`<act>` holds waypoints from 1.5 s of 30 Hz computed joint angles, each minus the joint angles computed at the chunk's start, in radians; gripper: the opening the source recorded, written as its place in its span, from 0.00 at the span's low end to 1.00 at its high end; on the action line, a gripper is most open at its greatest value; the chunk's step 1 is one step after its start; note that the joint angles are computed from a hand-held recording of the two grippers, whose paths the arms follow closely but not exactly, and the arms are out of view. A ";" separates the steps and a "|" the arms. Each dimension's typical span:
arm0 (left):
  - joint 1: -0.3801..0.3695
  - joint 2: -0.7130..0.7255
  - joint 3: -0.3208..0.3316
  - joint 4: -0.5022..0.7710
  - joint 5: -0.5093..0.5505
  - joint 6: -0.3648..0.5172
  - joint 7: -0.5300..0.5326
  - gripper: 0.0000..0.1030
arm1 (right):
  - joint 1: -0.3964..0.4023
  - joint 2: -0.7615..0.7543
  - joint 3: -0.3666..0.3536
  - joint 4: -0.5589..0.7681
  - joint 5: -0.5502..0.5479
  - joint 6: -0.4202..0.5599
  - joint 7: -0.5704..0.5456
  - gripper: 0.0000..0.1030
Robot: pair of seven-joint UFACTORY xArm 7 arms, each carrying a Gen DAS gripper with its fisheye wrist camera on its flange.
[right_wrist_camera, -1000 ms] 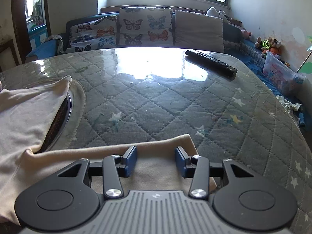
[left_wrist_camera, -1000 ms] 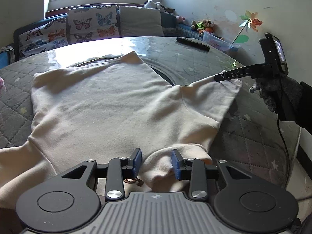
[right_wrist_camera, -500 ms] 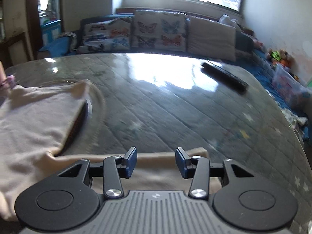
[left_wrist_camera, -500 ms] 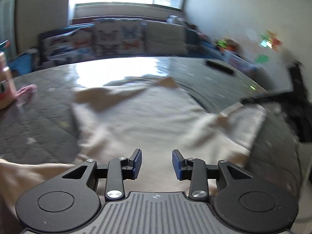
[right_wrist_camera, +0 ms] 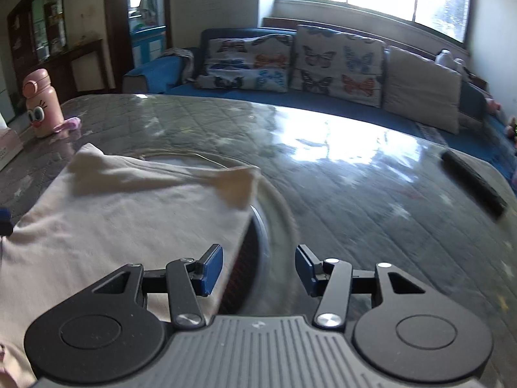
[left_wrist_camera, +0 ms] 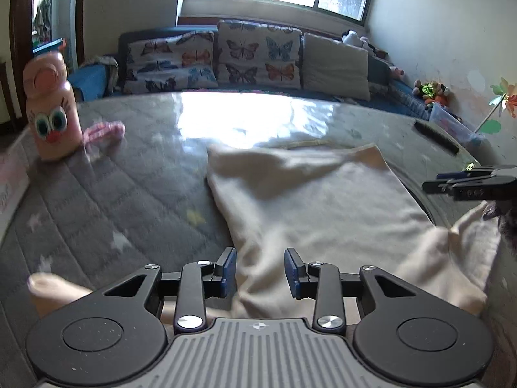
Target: Fold clothes
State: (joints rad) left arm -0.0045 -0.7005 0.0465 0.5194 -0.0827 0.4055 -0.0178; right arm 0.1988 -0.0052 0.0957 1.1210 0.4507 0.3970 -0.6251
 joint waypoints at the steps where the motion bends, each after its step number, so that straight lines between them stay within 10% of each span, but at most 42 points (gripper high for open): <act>1: 0.010 0.025 -0.005 0.017 0.007 -0.012 -0.005 0.35 | 0.004 0.020 0.004 0.020 -0.005 0.001 0.004 0.48; 9: 0.094 0.275 -0.052 0.172 0.083 -0.102 -0.082 0.43 | 0.003 0.178 0.046 0.163 -0.051 -0.022 0.080 0.45; 18: 0.070 0.424 -0.019 0.262 0.093 -0.170 -0.087 0.41 | -0.051 0.263 0.103 0.246 -0.013 -0.024 0.066 0.17; 22: 0.045 0.443 -0.006 0.269 0.056 -0.201 -0.043 0.08 | -0.057 0.263 0.109 0.237 -0.002 -0.050 0.045 0.04; 30: 0.118 0.410 -0.075 0.232 0.144 -0.328 -0.085 0.02 | -0.089 0.200 0.164 0.175 0.160 -0.201 -0.120 0.00; 35: 0.115 0.457 -0.059 0.289 0.140 -0.210 -0.132 0.06 | -0.047 0.234 0.112 0.212 0.062 -0.174 -0.010 0.01; 39: 0.132 0.465 -0.063 0.283 0.173 -0.206 -0.178 0.40 | -0.080 0.259 0.140 0.239 0.098 -0.121 -0.034 0.07; 45: 0.048 0.493 0.008 0.304 0.050 -0.213 -0.083 0.39 | -0.067 0.287 0.126 0.262 0.055 -0.093 0.023 0.30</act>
